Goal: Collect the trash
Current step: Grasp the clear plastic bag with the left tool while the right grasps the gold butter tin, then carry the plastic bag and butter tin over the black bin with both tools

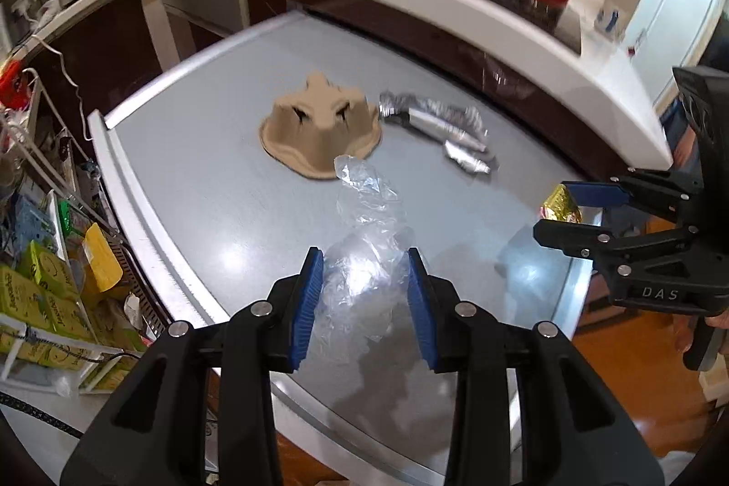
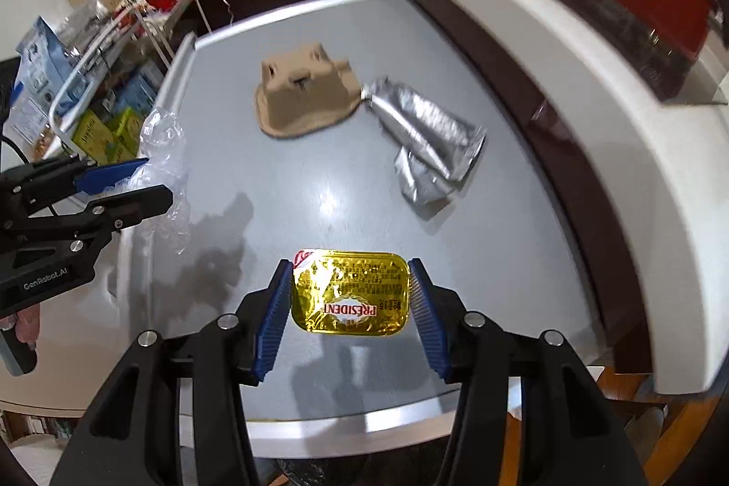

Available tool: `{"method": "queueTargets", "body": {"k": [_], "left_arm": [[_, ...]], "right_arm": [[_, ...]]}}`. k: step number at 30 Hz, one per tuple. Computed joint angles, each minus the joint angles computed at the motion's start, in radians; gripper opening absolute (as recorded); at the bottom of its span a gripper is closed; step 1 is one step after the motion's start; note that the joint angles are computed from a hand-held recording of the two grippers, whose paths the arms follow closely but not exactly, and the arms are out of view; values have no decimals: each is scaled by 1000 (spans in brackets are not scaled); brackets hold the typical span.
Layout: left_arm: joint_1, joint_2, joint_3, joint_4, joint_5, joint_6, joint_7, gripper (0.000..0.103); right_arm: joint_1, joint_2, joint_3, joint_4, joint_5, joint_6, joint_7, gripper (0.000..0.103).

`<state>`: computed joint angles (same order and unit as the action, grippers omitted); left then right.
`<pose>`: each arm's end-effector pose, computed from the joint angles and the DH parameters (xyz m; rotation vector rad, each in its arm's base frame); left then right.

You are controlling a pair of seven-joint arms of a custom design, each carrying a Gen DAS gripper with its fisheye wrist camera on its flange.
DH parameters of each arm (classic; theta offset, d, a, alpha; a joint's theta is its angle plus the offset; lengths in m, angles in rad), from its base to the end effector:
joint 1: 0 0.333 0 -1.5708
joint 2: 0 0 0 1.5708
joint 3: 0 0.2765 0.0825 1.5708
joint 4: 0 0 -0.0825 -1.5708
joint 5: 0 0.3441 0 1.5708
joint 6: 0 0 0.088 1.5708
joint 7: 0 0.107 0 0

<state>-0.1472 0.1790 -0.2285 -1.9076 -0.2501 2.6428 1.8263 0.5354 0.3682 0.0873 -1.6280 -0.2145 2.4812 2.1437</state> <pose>0.5637 -0.2080 0.4497 -1.5247 2.3771 -0.8116 0.5329 0.3748 0.4415 -2.0469 1.7200 -0.3126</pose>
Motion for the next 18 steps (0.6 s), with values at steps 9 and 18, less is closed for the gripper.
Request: {"method": "queueTargets", "body": {"k": [9,18], "left_arm": [[-19,-143,12,-108,-25,70,-83,38],[-55,-285,24,-244,9,129,-198,38]], "right_arm": [[-6,-159,9,-118,-58,65,36,50],[-24,-294,47,-245,-94,118,42,50]]}}
